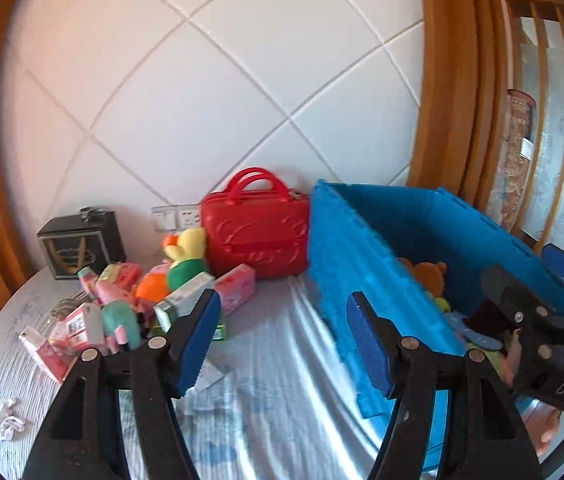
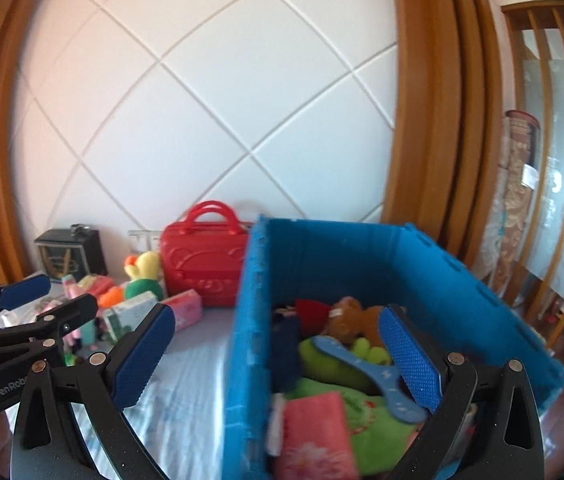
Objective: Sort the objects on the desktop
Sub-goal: 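Move both empty tools back toward the pile on the bed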
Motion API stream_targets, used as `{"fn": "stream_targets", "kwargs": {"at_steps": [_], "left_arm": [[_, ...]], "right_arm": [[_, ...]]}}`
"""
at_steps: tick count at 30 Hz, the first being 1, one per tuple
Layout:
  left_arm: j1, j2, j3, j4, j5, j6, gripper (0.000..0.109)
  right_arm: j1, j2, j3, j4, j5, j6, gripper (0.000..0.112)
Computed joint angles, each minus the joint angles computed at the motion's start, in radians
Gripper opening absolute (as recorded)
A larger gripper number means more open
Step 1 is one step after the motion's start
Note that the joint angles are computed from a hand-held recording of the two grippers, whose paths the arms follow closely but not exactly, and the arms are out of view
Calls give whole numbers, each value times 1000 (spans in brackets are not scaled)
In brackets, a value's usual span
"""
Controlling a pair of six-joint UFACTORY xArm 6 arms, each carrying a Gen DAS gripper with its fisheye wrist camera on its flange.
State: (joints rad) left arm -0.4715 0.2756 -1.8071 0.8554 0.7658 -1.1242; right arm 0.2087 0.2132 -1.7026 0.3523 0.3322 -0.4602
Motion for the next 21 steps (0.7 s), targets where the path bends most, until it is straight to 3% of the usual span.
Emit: {"fn": "stream_targets", "kwargs": {"at_steps": [6, 11, 16, 21], "left_arm": [[97, -193, 302, 69, -30, -117, 65], [189, -302, 487, 84, -15, -166, 65], [280, -348, 608, 38, -16, -161, 65], [366, -327, 668, -42, -49, -134, 65]], "right_arm": [[96, 34, -12, 70, 9, -36, 103], [159, 98, -48, -30, 10, 52, 103], [196, 207, -163, 80, 140, -8, 103], [212, 376, -355, 8, 281, 69, 103]]}}
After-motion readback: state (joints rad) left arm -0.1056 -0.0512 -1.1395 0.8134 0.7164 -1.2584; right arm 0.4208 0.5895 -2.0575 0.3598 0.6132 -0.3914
